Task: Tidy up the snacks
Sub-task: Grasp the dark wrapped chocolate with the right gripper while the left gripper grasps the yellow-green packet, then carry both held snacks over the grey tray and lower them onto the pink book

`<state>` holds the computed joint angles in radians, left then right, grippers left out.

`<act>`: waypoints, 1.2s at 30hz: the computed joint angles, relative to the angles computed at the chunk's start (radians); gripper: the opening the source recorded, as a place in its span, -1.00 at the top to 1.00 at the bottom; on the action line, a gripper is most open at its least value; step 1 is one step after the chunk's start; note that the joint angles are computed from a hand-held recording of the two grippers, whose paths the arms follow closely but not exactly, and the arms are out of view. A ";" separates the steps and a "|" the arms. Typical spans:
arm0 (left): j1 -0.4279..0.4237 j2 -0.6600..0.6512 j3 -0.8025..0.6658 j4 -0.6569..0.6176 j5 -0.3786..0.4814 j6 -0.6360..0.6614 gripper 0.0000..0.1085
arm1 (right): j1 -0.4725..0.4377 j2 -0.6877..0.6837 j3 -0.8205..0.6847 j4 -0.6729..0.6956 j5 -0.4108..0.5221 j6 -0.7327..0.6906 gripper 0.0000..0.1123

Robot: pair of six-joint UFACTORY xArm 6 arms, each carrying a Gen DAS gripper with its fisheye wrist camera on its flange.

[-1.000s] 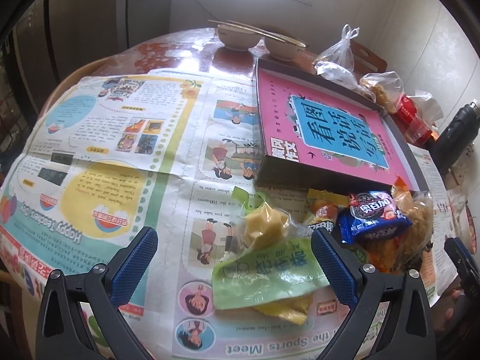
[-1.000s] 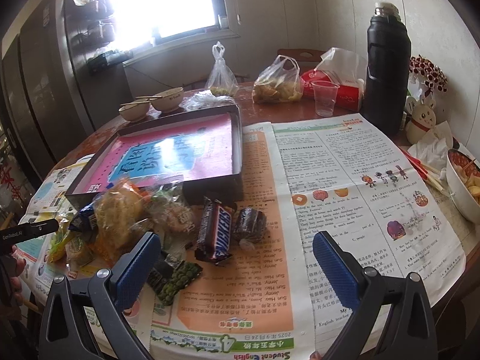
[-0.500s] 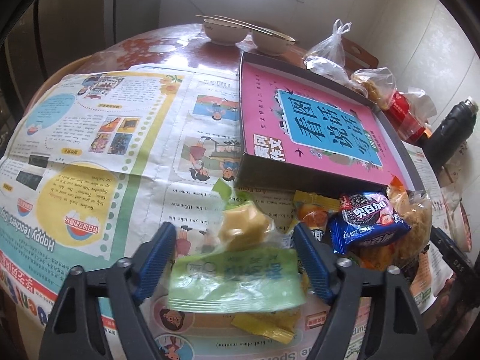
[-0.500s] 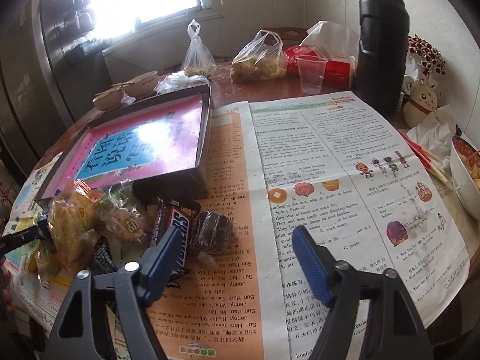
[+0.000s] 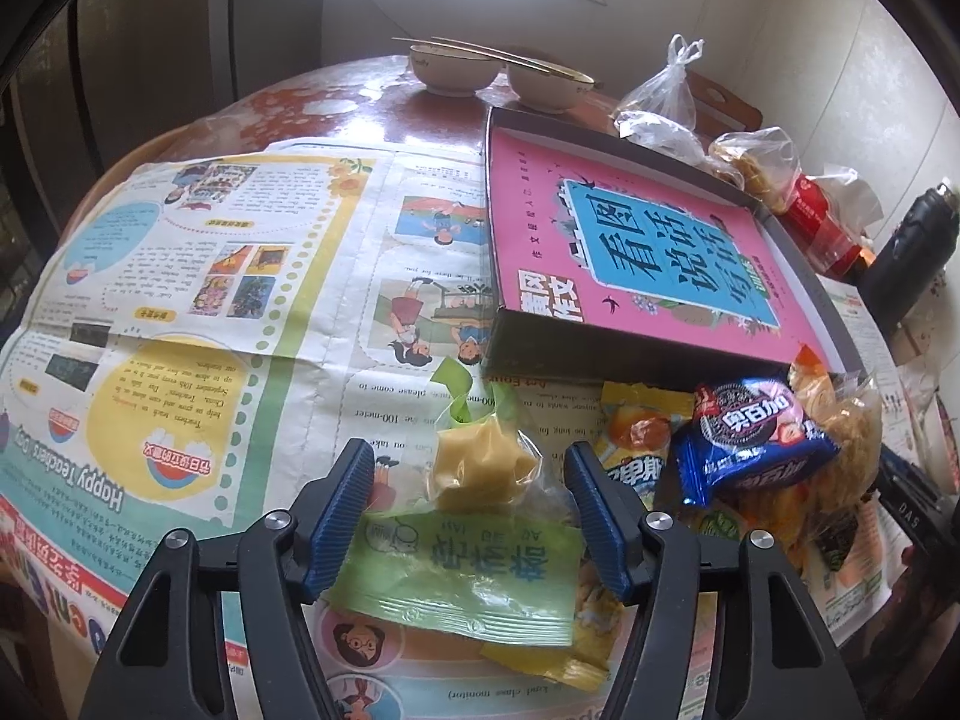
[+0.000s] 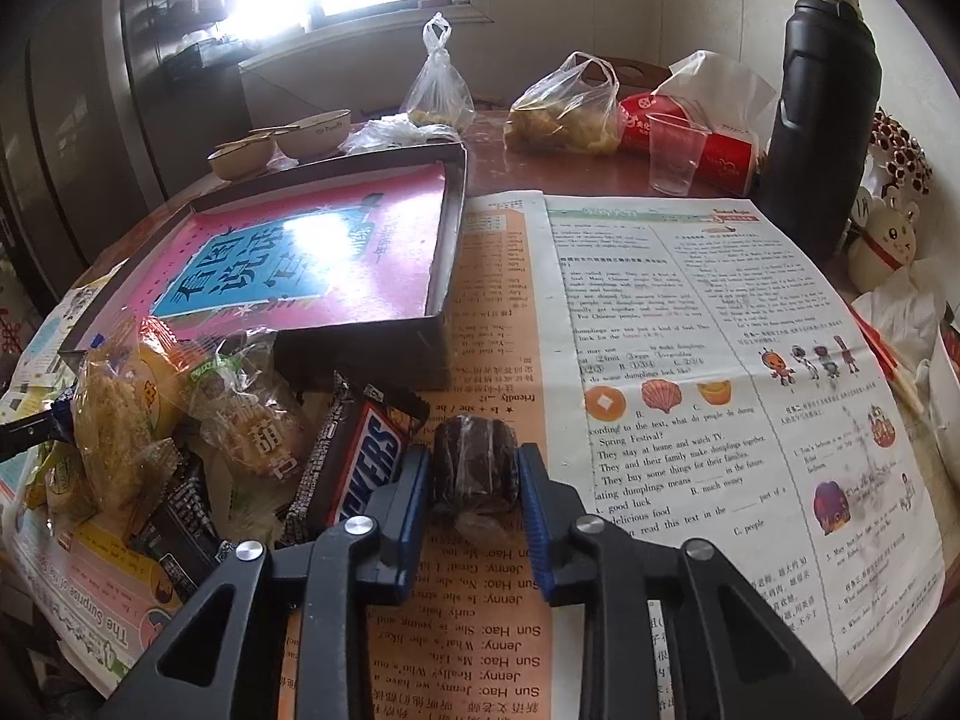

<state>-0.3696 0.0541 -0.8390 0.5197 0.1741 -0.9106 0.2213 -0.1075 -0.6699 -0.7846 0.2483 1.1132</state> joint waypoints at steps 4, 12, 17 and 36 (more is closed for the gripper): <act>0.005 -0.008 0.015 0.010 -0.016 -0.010 -0.20 | -0.003 -0.001 0.001 -0.033 -0.008 0.024 0.49; 0.017 -0.015 0.030 -0.049 -0.046 0.026 0.06 | -0.021 -0.037 0.020 -0.062 -0.034 0.064 0.49; 0.016 -0.024 0.053 -0.178 -0.074 0.134 0.29 | -0.026 -0.057 0.015 -0.097 -0.042 0.100 0.49; 0.023 -0.077 0.063 -0.198 -0.121 0.169 0.39 | -0.004 -0.028 -0.091 -0.199 -0.076 0.161 0.49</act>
